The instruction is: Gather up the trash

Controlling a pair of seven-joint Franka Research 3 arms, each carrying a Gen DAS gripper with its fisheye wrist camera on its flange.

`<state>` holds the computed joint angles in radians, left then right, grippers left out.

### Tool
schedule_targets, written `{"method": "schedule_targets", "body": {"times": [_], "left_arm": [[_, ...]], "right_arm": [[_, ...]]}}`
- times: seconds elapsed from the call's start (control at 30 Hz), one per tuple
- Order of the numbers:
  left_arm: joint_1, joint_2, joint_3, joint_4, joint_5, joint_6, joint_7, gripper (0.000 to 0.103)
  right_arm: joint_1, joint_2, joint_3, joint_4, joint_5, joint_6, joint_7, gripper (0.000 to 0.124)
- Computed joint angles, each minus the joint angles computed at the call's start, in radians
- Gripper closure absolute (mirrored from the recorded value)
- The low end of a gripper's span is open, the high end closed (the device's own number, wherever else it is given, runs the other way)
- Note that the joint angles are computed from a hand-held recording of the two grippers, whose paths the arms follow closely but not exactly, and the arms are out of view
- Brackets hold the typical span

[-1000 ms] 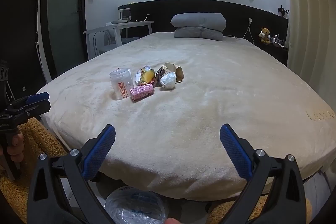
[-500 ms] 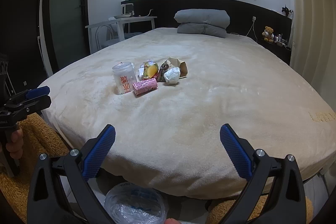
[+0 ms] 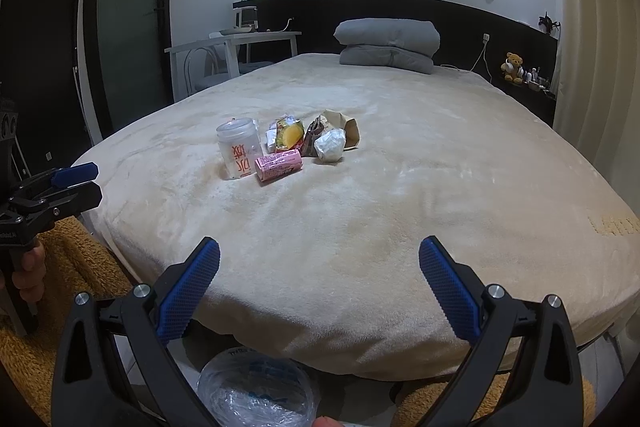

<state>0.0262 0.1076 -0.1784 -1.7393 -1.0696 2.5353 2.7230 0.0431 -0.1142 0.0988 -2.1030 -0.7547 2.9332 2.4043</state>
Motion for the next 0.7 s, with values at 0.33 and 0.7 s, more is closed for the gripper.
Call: {"method": "schedule_targets", "body": {"times": [0.33,0.7], "left_arm": [[0.0,0.001,0.0,0.001,0.002,0.0,-0.002,0.006],[-0.001,-0.001,-0.001,-0.001,0.003,0.002,-0.002,0.006]], "right_arm": [[0.005,0.002,-0.002,0.004,0.009,-0.01,-0.016,0.025],[0.005,0.005,-0.003,0.008,-0.017,-0.015,0.006,0.025]]}}
